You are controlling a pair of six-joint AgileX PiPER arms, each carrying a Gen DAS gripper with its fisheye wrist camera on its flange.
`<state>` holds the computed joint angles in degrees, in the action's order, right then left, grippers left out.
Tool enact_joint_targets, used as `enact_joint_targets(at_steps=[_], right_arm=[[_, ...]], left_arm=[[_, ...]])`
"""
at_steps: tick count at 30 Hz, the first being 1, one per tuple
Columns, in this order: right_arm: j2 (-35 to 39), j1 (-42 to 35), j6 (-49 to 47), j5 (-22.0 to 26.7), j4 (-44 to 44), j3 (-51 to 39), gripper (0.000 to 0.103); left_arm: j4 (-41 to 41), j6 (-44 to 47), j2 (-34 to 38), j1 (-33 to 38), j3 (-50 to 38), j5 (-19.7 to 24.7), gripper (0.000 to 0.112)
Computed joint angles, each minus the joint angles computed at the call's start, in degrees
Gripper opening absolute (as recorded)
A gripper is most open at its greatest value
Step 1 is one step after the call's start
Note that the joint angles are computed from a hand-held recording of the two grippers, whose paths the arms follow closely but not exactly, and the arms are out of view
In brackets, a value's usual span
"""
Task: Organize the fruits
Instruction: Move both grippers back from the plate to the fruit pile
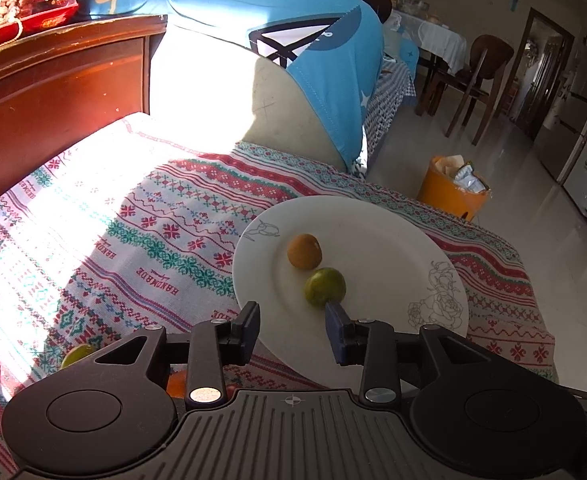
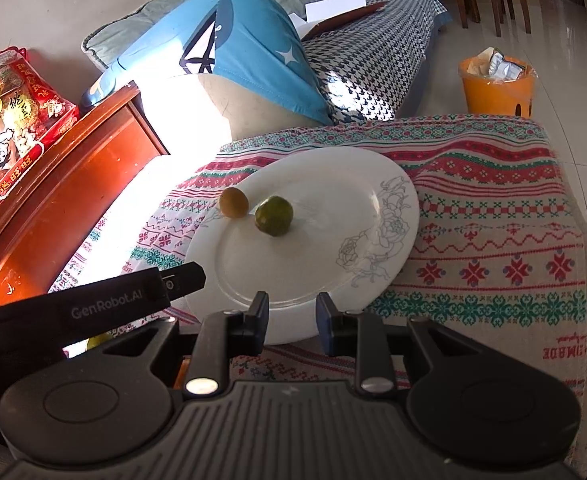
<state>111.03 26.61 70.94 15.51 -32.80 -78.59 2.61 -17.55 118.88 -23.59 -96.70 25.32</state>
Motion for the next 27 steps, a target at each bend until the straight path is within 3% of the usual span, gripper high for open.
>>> enact_joint_targets(at_steps=[14, 27], right_arm=[[-2.5, 2.4, 2.8, 0.8, -6.0, 1.9, 0.029], [-5.6, 3.7, -7.7, -2.7, 2.3, 5.6, 0.03]], left_arm=[[5.4, -5.8, -5.1, 0.1, 4.7, 1.2, 0.05], [12.5, -15.1, -14.1, 2.9, 15.6, 1.2, 0.056]])
